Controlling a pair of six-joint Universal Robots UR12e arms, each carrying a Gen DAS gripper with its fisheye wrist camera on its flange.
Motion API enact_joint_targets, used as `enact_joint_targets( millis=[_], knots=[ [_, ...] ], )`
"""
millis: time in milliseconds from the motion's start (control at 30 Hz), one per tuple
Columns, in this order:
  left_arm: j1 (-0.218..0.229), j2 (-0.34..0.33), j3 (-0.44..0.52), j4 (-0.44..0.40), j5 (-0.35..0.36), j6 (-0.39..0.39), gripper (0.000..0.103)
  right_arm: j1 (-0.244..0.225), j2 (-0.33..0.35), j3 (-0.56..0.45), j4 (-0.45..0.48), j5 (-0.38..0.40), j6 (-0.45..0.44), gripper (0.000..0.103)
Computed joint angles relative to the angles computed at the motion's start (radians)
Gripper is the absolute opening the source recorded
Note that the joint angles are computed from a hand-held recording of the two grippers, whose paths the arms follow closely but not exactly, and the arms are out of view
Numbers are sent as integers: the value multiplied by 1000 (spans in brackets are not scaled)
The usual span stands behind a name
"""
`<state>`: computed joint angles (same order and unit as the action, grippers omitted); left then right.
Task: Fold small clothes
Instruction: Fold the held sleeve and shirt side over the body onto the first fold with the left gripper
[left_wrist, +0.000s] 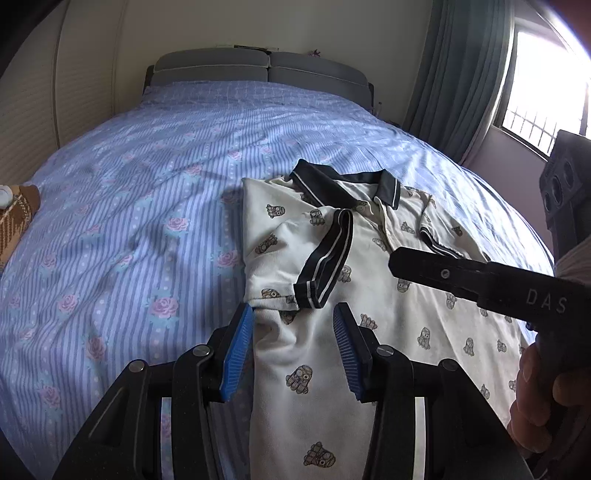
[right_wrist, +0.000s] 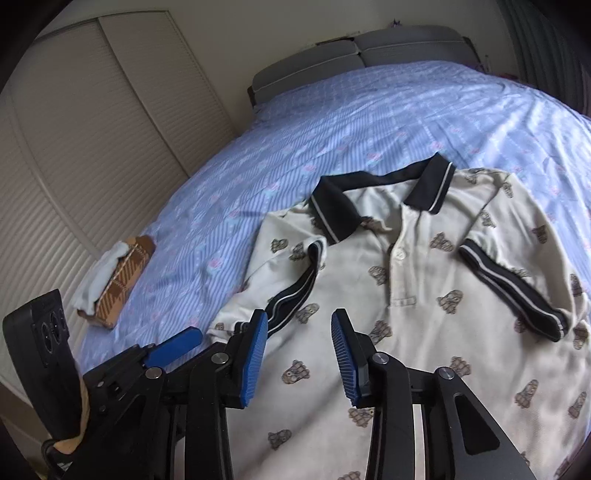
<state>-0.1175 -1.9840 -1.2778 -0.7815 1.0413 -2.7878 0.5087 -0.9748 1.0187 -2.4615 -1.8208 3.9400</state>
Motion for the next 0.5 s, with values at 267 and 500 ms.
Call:
enact_joint_targets(
  millis=[267,500],
  knots=[
    [15,8,-34,-6,69,-19,51,-6,78,-111,44,115,-75,26],
    [28,3,-39,-8,60,-64,51,-6,131,-196,153,121,-96,14]
  ],
)
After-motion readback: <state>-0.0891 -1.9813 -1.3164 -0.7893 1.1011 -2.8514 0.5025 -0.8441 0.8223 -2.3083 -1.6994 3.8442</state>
